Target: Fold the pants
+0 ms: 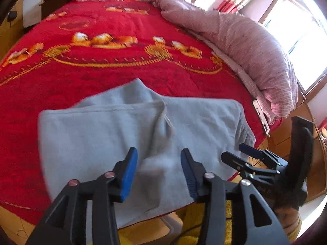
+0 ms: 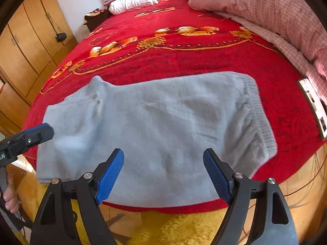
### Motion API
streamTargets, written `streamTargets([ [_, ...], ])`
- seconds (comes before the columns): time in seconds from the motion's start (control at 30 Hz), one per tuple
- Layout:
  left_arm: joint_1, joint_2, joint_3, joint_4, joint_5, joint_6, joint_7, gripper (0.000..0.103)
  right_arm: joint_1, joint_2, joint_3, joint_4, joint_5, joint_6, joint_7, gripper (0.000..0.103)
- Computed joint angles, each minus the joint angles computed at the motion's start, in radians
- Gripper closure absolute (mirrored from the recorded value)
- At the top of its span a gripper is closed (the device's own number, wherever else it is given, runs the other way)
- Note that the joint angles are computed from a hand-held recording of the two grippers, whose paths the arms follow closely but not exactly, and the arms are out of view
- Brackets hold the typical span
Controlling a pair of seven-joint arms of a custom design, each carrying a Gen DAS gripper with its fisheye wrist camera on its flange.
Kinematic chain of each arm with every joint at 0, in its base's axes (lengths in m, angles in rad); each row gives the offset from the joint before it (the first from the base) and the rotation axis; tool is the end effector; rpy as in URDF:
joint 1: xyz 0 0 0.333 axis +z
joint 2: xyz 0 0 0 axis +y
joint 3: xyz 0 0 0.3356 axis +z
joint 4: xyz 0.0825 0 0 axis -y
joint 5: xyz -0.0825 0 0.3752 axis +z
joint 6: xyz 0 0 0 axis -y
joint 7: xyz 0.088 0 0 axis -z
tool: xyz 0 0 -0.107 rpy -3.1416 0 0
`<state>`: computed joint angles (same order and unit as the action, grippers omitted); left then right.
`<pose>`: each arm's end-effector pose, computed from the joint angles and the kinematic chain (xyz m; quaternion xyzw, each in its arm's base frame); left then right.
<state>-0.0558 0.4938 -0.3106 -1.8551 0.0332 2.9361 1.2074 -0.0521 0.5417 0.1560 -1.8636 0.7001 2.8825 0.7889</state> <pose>0.6520 -0.2226 0.3584 -0.6891 0.6572 -0.2970 0.0715 0.6748 0.0212 0.2924 -0.7417 0.6038 -0.1077 0.2717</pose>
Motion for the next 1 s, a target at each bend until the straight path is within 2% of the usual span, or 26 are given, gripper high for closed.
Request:
streamTargets([
  [0.07,-0.049,-0.042,0.079,-0.044,0.047,0.015,-0.059,0.051,-0.009,0.004,0.018,0.016,0.012,-0.028,-0.008,0.021],
  [0.1,-0.097,-0.061,0.146,-0.065,0.093,0.017,-0.117,0.050,-0.006,0.005,0.019,0.021,0.014,-0.038,-0.009,0.021],
  [0.17,-0.159,-0.081,0.237,-0.090,0.181,0.007,-0.220,0.050,0.005,0.010,0.021,0.037,0.014,-0.061,-0.010,0.021],
  [0.2,-0.177,-0.089,0.271,-0.105,0.218,-0.003,-0.267,0.050,0.010,0.012,0.019,0.042,0.014,-0.070,-0.009,0.021],
  [0.23,-0.176,-0.091,0.279,-0.112,0.238,-0.013,-0.293,0.050,0.017,0.017,0.019,0.052,0.012,-0.086,-0.006,0.021],
  [0.43,-0.138,-0.099,0.287,-0.169,0.329,-0.018,-0.422,0.050,0.039,0.056,0.029,0.121,0.021,-0.187,-0.017,0.021],
  [0.57,-0.081,-0.088,0.240,-0.185,0.319,0.004,-0.423,0.049,0.085,0.106,-0.006,0.181,-0.019,-0.243,0.048,0.023],
  [0.67,-0.072,-0.080,0.236,-0.185,0.321,0.010,-0.427,0.045,0.120,0.122,-0.026,0.191,-0.065,-0.215,0.082,0.027],
  [0.8,-0.079,-0.068,0.248,-0.182,0.338,0.019,-0.446,0.039,0.143,0.129,-0.028,0.191,-0.110,-0.169,0.092,0.042],
  [1.0,-0.066,-0.061,0.238,-0.183,0.332,0.025,-0.447,0.034,0.145,0.142,-0.012,0.181,-0.152,-0.104,0.086,0.043],
])
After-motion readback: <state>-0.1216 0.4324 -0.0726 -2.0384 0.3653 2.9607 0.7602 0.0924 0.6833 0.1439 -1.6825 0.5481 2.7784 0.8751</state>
